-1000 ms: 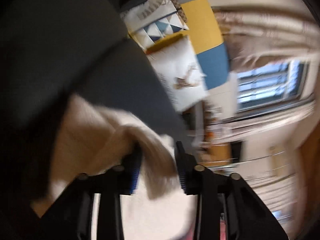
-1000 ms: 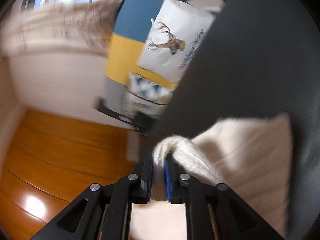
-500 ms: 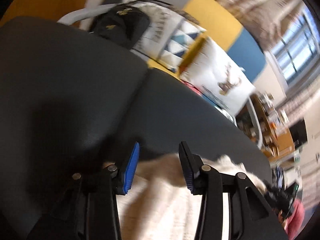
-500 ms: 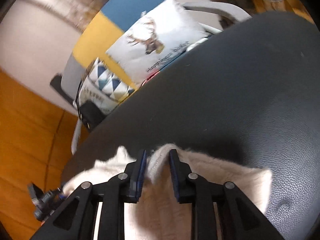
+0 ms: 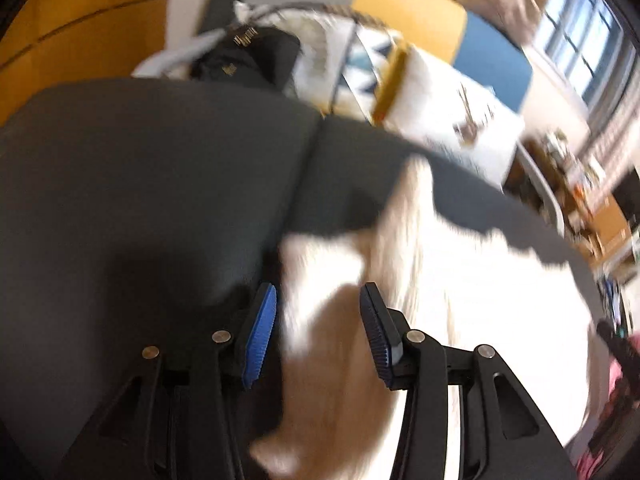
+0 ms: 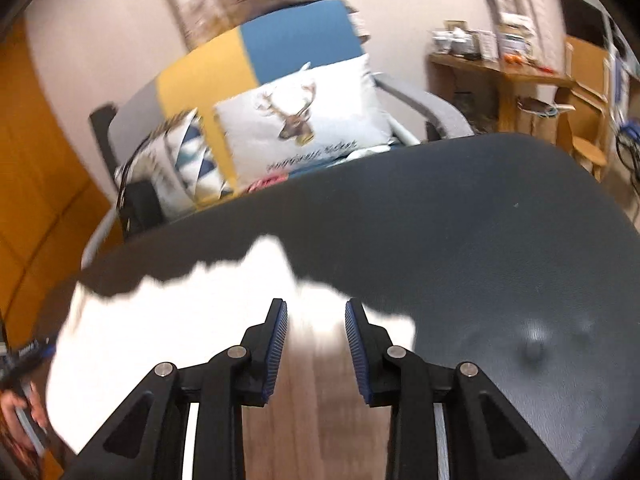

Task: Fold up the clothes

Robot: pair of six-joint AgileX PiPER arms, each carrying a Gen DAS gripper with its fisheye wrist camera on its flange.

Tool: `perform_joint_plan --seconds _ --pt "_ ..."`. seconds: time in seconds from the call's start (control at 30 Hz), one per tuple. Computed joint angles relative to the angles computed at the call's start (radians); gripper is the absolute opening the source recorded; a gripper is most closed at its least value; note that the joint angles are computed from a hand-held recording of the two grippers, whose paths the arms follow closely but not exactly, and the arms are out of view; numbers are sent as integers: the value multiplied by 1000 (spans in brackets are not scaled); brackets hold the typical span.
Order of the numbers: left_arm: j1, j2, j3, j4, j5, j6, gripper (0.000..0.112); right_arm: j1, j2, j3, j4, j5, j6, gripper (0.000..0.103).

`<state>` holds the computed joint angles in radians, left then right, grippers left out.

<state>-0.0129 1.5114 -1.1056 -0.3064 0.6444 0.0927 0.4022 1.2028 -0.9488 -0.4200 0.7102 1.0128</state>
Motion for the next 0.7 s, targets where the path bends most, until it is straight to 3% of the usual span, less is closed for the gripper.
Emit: perform_joint_plan --seconds 0.13,0.23,0.43,0.57,0.7 --pt "14 -57 74 63 -42 0 59 53 -47 61 -23 41 36 31" --pt "40 -65 74 24 2 51 60 61 -82 100 -8 30 47 31" --pt "194 -112 118 -312 129 390 61 -39 -206 220 303 -133 -186 32" --pt "192 -131 126 -320 154 425 63 -59 -235 251 483 -146 -378 33" --pt "128 -146 109 -215 129 366 63 -6 -196 227 432 -122 -351 33"
